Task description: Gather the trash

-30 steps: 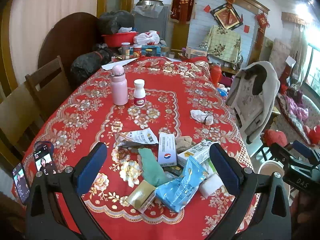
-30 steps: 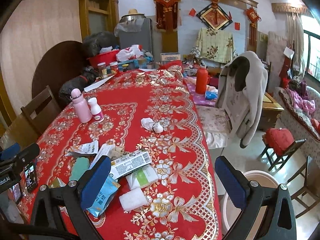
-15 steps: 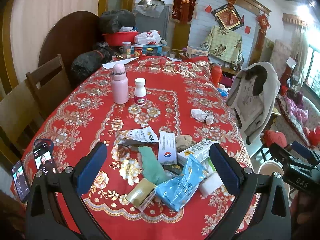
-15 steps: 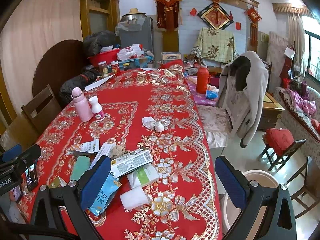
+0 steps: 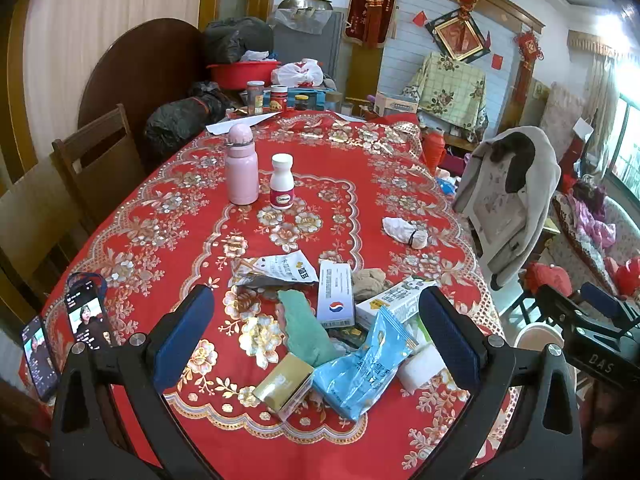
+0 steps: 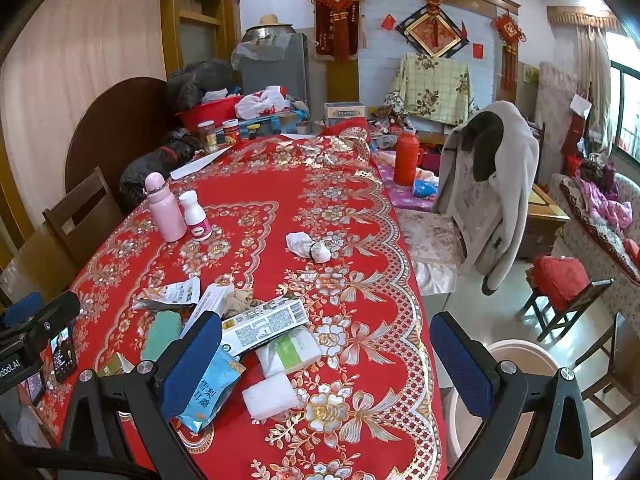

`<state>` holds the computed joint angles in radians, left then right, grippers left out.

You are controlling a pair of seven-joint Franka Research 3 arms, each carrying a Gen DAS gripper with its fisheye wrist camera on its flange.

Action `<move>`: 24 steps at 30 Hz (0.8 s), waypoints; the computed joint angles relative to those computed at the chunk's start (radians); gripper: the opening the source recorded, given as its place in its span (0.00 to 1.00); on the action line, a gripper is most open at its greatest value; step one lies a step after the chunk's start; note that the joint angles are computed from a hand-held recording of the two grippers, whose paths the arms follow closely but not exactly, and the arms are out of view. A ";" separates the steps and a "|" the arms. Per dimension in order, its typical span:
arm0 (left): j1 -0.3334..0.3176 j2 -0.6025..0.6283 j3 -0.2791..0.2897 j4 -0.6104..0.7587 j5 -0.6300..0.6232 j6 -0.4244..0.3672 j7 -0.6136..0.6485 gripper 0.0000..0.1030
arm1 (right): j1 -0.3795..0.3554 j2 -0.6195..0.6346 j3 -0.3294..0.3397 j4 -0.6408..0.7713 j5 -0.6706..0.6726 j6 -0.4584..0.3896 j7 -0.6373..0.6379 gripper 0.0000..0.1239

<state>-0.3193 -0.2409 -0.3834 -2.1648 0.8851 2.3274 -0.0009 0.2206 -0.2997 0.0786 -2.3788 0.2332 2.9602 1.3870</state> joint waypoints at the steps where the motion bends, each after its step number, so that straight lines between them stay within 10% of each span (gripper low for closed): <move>1: -0.001 -0.001 -0.001 -0.002 0.000 -0.001 -0.004 0.99 | 0.001 -0.001 -0.001 0.000 0.001 0.000 -0.001 0.83; 24: -0.010 -0.017 0.000 -0.023 -0.012 -0.014 -0.033 0.99 | 0.011 0.014 0.011 0.013 -0.030 -0.028 0.026 0.83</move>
<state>-0.3294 -0.2584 -0.3838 -2.1881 0.8731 2.3137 -0.0335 0.2317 -0.2862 0.0900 -2.3659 0.2031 2.9324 1.4129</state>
